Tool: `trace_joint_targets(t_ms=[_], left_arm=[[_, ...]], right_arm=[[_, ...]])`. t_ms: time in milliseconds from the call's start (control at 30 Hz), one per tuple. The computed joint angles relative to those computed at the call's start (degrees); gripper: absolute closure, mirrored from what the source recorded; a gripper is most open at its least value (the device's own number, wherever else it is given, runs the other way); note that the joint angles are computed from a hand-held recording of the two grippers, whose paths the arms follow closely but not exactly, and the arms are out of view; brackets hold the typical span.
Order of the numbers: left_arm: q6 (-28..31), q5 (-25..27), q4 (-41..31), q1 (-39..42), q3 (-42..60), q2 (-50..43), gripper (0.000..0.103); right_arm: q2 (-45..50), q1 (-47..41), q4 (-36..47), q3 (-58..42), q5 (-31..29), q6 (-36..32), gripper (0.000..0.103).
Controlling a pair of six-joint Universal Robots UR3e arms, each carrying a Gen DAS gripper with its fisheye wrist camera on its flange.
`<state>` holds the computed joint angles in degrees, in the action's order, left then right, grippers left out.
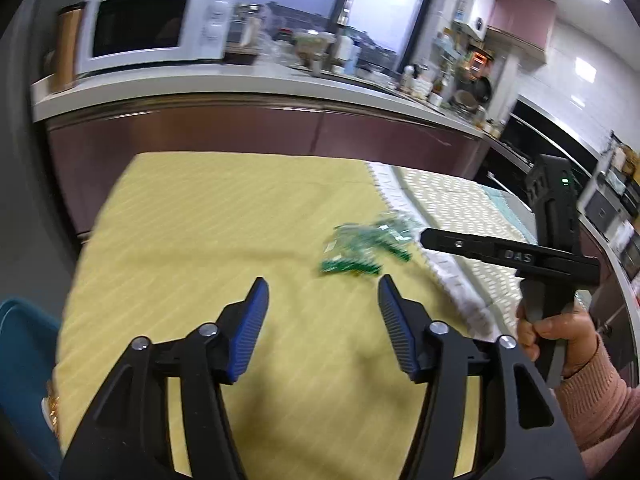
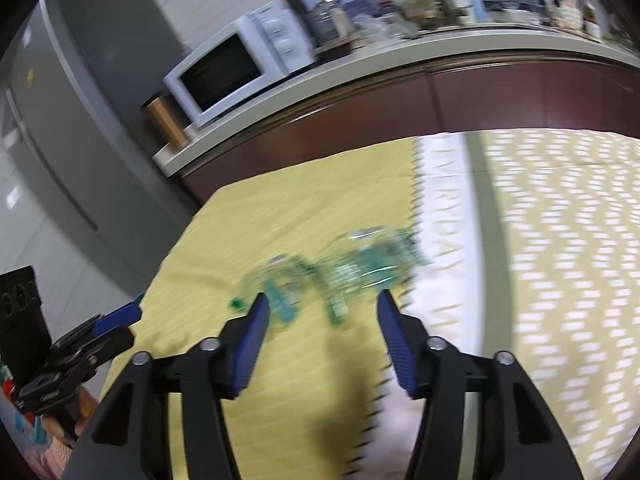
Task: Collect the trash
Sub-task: 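Move both tools back over the table toward the clear plastic wrappers, then grasp a clear green-trimmed wrapper with the left tool while the right tool grasps another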
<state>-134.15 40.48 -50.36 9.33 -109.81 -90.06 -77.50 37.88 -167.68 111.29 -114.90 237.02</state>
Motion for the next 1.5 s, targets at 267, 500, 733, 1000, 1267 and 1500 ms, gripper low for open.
trace_joint_targets(t_ms=[267,500,733,1000,1267,1500], left_arm=[[-10.7,6.5,9.1,-11.8,9.0,-10.9,0.034],[-14.4,12.5,9.9,-17.5,17.6,-19.0,0.031],[-15.3,14.8,5.5,-20.8,24.9,-24.8,0.038],[-16.0,14.3,4.5,-20.6,25.6,-26.1,0.055],[-14.8,12.7,5.0,-19.1,23.0,-23.9,0.062],[-13.6,10.0,5.8,-15.6,18.3,-19.6,0.064]], right_arm=[[-2.5,-7.3,-5.4,6.6,4.7,-2.0,0.038],[-1.1,-11.3,-7.9,7.1,10.1,-4.3,0.035],[-0.3,-10.6,-7.3,6.2,9.8,-5.0,0.045],[0.2,-11.2,-8.6,6.6,11.0,-5.2,0.072],[0.7,-10.5,-10.2,6.3,10.8,-5.5,0.088],[0.3,-9.6,-12.5,7.1,9.5,-5.4,0.089]])
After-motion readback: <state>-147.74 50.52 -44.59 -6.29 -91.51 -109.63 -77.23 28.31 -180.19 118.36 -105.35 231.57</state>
